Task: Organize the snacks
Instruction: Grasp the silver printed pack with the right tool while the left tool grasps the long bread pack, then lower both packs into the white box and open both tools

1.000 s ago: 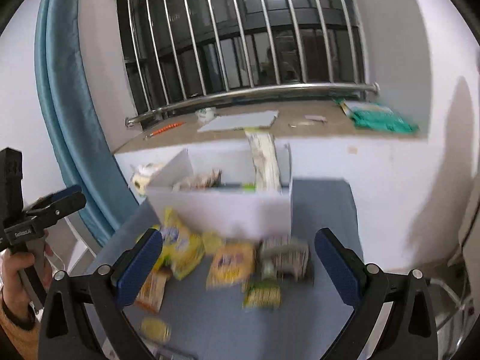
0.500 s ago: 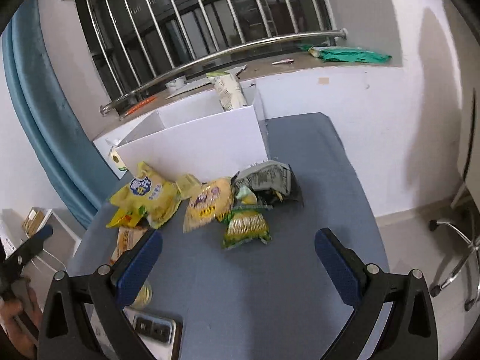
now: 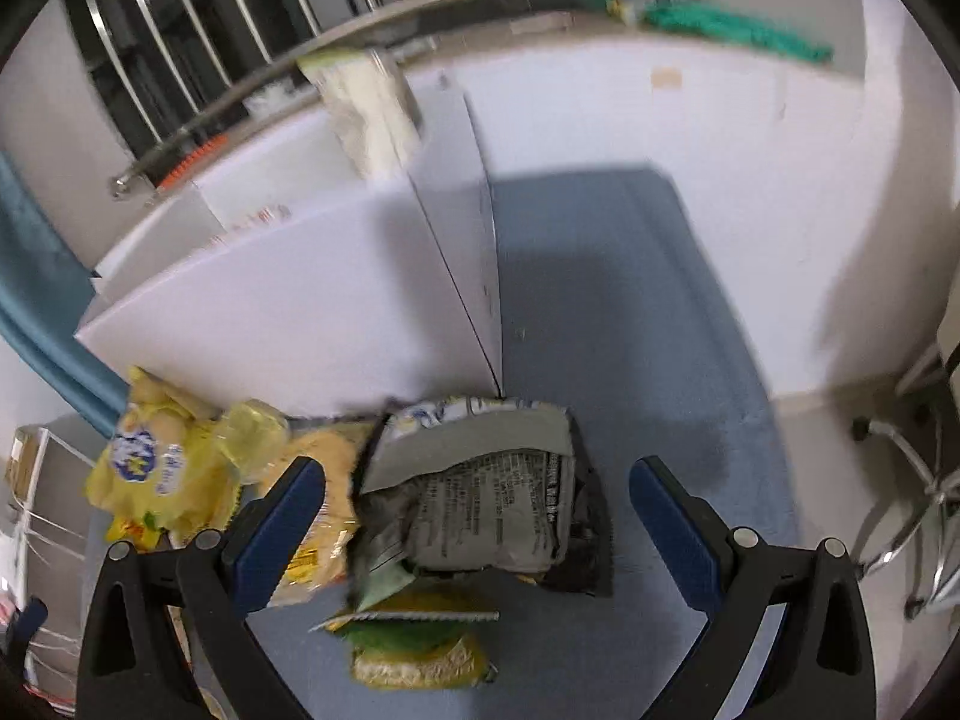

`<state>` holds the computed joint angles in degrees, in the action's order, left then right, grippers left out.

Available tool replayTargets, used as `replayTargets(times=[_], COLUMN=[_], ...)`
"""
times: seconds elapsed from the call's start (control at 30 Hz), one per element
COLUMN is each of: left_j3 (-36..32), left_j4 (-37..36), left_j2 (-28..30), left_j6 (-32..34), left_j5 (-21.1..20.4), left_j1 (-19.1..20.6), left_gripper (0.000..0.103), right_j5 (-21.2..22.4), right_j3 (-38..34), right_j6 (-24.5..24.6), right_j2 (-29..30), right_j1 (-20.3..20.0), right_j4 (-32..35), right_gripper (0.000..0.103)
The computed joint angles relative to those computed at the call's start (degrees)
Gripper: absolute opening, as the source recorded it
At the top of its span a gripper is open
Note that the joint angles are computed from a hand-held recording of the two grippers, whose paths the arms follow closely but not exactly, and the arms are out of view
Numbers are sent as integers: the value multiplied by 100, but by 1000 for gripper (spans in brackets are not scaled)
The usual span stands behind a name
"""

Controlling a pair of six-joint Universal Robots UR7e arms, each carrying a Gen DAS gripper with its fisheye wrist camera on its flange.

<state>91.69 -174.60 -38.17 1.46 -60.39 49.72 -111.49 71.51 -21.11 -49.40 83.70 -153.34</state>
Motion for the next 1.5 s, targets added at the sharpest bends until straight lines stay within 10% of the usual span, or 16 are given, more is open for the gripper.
replayTargets(times=[0.1,0.2,0.53,1.07,1.2,1.3,1.5], left_j3=[-52,-89,-997,-2251,-2152,-2050,-1391], left_j4=[137,234,1371,2631,2439,2292,1497], left_j2=[29,55,593,1395,1402,1293,928], left_j6=[-120,-180,-184,-464,-134,-108,222], left_j5=[28,55,440,1028,1119,828,530], left_j1=[46,70,121,222,212,275,195], left_gripper=[103,103,103,102,43,22,21], right_j5=[-113,193,1452,1910,1850,1866,1847], right_j3=[105,261,1992,3773,3828,3840,3836], right_j6=[-65,-61,-200,-259,-268,-286,-355], right_j2=[42,-95,-1416,-2658,-2668,-2662,-2600], right_j1=[-20,-61,-92,-233,-244,-254,-207], right_j4=[-129,-144,-1082,-2193,-2211,-2190,-2217], right_gripper=[97,63,61,62,62,62,62])
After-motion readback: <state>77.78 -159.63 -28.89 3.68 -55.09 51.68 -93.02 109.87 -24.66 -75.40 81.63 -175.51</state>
